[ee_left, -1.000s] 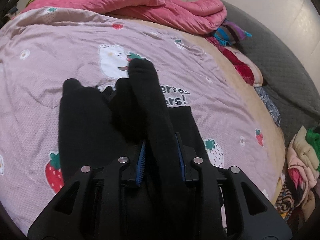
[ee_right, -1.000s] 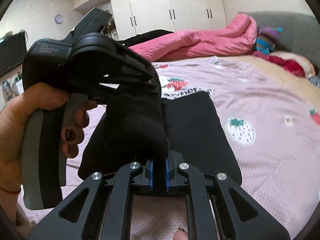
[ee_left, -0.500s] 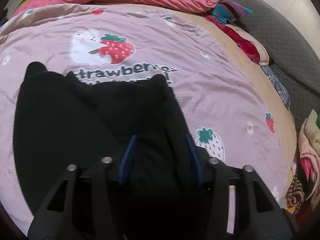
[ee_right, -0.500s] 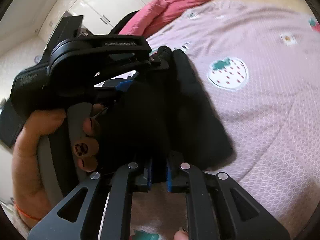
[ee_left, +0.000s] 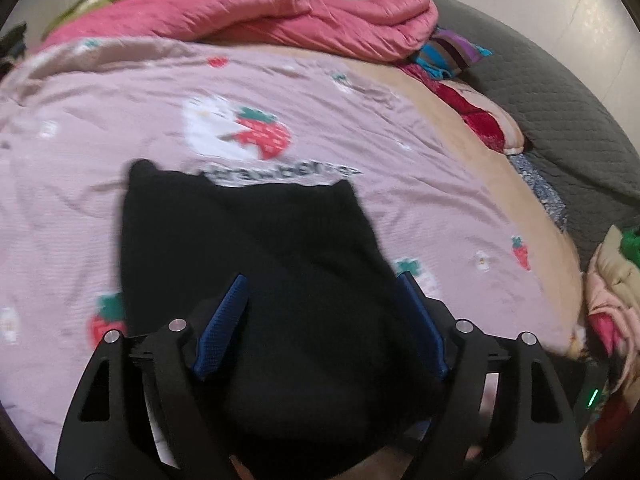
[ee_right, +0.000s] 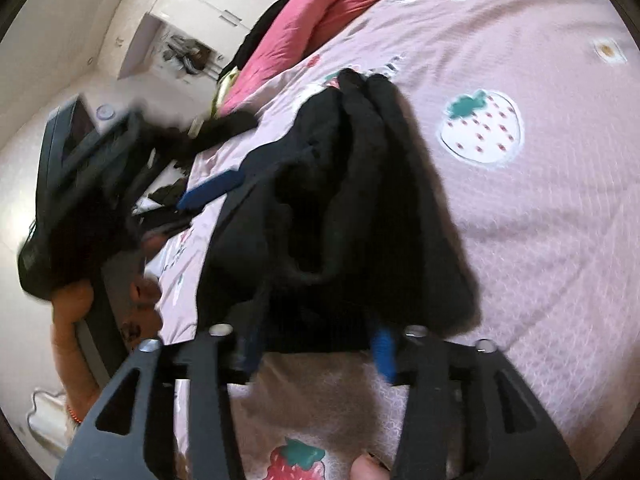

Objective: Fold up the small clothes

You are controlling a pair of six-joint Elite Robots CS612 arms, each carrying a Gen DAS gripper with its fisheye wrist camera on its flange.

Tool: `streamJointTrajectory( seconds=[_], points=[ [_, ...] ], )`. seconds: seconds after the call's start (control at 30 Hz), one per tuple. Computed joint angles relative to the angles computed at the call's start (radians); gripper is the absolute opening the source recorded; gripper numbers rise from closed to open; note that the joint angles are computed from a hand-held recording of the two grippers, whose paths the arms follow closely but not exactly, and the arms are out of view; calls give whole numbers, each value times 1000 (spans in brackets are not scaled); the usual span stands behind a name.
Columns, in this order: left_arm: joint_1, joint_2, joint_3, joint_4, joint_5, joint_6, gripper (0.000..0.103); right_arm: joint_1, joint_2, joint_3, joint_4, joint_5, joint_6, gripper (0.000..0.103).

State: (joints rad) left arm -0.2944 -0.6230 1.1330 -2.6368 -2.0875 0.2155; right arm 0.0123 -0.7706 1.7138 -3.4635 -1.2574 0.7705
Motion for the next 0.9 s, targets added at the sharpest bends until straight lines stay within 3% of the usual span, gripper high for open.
streamJointTrajectory(
  seconds=[0.13, 0.3, 0.6, 0.67, 0.73, 0.8, 0.9],
  points=[
    [24, -26, 59, -74, 61, 28, 70, -13, -1, -24, 35, 32, -36, 69],
    [40, -18, 62, -94, 133, 35, 70, -38, 12, -73, 90, 79, -48, 70],
    [49, 13, 19, -29, 118, 24, 76, -61, 44, -130, 112, 96, -24, 70],
    [49, 14, 20, -28, 115, 23, 76, -59, 49, -155, 154, 70, -56, 65],
    [48, 14, 21, -29, 116, 27, 77, -44, 47, -170, 198, 18, -120, 35],
    [49, 15, 21, -26, 114, 23, 77, -37, 56, -181, 184, 5, -147, 26],
    [49, 12, 26, -25, 107, 19, 77, -20, 50, -181, 159, -73, -223, 18]
  ],
)
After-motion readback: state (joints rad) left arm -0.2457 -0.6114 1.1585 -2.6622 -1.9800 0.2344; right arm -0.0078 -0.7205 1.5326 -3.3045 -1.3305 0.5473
